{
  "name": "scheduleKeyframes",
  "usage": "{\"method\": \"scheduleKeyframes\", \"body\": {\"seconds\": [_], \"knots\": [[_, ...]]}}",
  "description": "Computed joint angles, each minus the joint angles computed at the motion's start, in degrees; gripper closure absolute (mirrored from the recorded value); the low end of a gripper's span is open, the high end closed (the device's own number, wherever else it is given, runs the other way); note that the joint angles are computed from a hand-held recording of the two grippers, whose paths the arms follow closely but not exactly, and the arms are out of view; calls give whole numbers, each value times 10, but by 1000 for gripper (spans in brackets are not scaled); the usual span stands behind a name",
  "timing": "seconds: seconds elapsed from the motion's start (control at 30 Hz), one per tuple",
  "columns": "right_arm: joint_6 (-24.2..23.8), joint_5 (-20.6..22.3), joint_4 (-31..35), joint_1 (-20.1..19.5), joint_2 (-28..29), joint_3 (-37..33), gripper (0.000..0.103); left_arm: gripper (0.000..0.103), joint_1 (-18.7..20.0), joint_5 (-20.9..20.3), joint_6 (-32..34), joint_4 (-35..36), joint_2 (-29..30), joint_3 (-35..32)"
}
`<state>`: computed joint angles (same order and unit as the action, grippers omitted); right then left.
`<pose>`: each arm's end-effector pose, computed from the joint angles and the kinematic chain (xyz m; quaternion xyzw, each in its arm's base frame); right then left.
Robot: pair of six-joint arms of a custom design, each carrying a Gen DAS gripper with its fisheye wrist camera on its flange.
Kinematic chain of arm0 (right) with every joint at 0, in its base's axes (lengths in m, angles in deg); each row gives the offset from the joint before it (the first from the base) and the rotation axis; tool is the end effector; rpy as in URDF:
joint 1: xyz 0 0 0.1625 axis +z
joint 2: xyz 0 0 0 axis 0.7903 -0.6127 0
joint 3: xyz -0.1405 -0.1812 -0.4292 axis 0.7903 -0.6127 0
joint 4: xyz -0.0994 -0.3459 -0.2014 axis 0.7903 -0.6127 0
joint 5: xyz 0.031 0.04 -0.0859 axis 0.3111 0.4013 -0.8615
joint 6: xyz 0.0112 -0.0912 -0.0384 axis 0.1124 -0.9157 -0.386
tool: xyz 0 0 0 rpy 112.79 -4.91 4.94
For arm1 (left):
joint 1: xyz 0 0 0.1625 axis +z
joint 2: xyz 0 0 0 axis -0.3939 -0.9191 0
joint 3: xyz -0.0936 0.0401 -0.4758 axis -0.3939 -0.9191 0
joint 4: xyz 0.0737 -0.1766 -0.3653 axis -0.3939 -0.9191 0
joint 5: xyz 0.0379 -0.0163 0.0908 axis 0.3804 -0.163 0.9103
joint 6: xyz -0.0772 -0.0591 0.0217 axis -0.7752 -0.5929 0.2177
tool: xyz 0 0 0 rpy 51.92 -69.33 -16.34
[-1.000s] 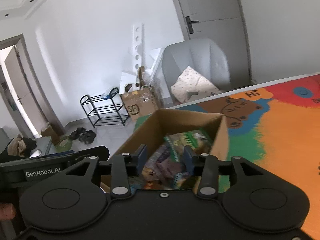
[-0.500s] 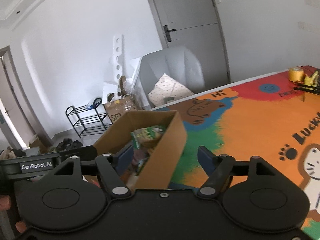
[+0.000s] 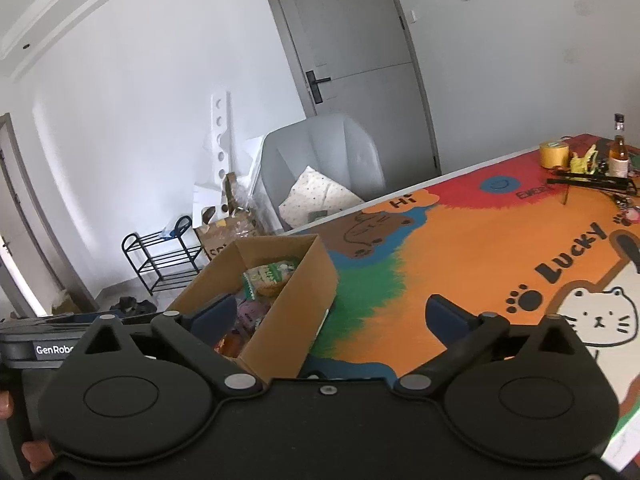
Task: Organize snacks
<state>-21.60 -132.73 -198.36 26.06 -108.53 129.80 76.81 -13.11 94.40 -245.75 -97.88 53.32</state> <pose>-0.0023 -0.7246 0.2361 0.2212 -0.8512 0.4520 0.1489 -0.2725 -0.7136 -0.0077 0.1946 0.8441 -0.4256 0.2616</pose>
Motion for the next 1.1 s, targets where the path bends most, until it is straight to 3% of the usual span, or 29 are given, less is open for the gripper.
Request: {"method": "scheduleKeyframes", "body": {"seconds": [1.1], "knots": [[-38,-4,-58,-2,-78,111,0,0,-36,15,38,-101,-59,125]]}}
